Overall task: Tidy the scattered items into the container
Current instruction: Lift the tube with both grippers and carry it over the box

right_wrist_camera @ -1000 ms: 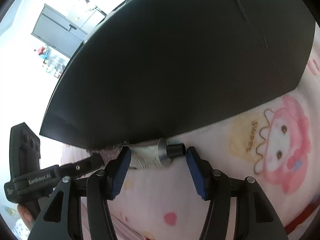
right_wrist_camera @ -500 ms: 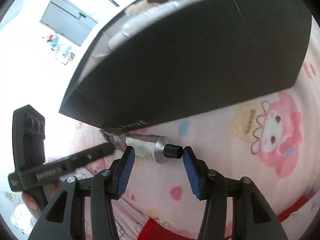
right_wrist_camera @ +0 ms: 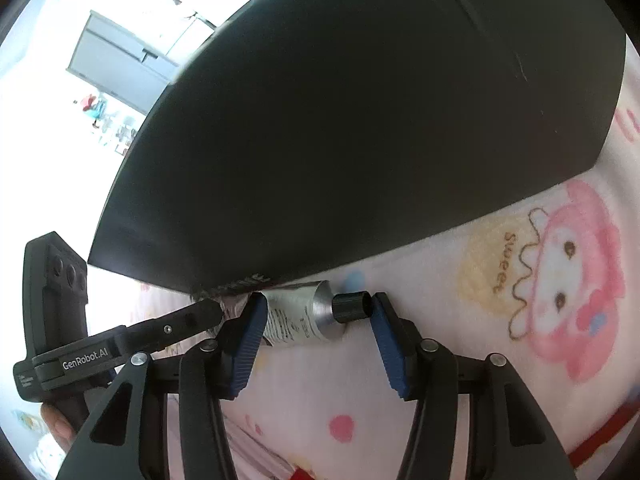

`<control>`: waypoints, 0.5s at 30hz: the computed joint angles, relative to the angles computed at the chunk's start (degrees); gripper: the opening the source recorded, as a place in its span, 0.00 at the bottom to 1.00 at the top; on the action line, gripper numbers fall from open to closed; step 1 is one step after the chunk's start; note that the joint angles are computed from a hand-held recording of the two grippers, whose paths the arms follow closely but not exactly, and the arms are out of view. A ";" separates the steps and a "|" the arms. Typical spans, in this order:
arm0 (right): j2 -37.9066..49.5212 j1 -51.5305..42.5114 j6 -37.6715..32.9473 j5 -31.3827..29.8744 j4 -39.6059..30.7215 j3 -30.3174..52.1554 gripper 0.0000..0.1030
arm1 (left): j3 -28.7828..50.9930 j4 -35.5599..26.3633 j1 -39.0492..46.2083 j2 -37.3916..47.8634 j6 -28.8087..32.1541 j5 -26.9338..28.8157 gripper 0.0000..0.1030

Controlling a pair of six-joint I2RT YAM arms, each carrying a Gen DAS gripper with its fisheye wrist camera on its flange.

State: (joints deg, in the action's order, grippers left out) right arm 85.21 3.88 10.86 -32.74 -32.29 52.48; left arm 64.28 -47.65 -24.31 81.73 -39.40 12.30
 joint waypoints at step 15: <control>-3.29 6.80 0.87 5.23 -9.22 0.31 0.49 | 1.31 -0.66 -2.05 2.41 -3.38 2.25 0.50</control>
State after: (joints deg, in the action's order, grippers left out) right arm 81.92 10.68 11.73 -27.51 -41.51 52.80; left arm 65.59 -48.31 -26.36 84.13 -42.78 14.55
